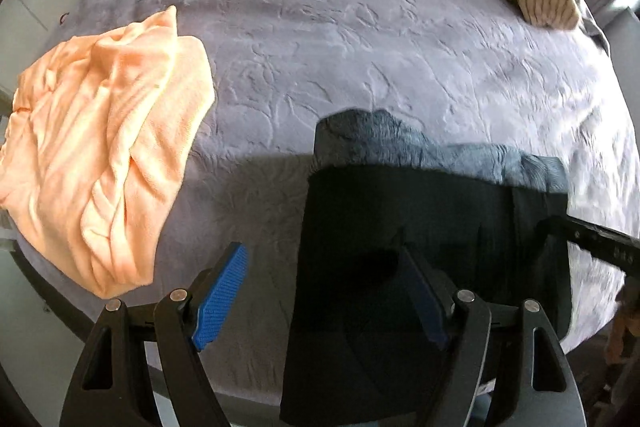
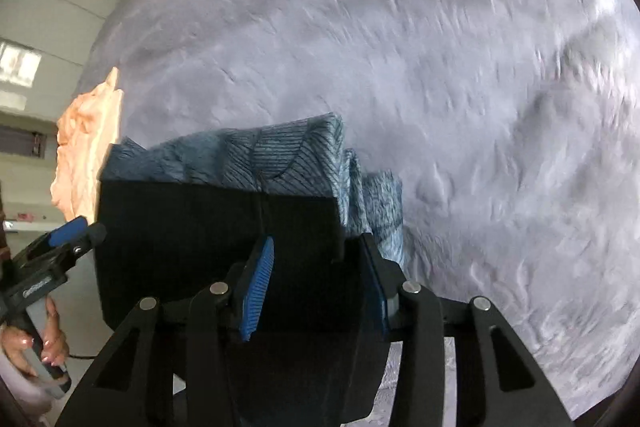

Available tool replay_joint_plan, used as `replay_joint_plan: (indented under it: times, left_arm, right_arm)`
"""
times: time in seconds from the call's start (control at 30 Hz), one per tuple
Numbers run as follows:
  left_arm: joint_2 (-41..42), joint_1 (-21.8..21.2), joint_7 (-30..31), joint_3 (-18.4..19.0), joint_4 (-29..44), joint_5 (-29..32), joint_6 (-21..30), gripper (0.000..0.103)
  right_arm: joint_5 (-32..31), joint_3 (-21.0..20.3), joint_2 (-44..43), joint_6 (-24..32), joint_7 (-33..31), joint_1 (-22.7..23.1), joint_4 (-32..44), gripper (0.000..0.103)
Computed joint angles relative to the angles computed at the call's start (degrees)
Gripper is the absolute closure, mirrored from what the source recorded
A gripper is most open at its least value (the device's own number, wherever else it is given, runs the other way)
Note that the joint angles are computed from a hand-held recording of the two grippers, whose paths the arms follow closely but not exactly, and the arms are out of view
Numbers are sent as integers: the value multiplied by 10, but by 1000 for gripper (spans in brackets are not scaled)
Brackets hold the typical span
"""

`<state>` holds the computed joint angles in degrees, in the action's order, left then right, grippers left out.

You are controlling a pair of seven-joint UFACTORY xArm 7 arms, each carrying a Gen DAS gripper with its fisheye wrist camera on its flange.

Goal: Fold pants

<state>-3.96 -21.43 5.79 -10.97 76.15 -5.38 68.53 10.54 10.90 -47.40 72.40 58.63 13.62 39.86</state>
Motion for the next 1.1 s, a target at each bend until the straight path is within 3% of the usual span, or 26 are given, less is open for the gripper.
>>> replay_joint_plan:
  times: [0.2, 0.43, 0.57, 0.6, 0.67, 0.8, 0.97, 1.1]
  left_arm:
    - [-33, -4, 18, -2, -25, -5, 10, 24]
    - [-51, -12, 26, -10, -34, 1, 24, 24]
    - [-53, -16, 32, -10, -32, -11, 33, 24]
    - [-55, -17, 34, -10, -32, -13, 33, 15]
    - [-59, -18, 36, -11, -34, -13, 30, 0]
    - [-61, -21, 45, -12, -34, -15, 29, 0]
    - [-65, -19, 36, -14, -35, -3, 27, 0]
    - [-71, -18, 36, -13, -40, 2, 25, 0]
  right_arm:
    - [11, 2, -34, 51, 20, 5, 3, 57]
    - [38, 24, -68, 115, 93, 1, 12, 31]
    - [44, 40, -63, 128, 125, 6, 29, 23]
    - [44, 43, -61, 131, 131, 7, 35, 22]
    - [45, 49, -52, 129, 142, 9, 44, 21]
    - [34, 62, -24, 125, 156, 13, 69, 17]
    - [5, 76, 24, 129, 164, 20, 106, 0]
    - [-40, 92, 74, 156, 157, 25, 155, 0]
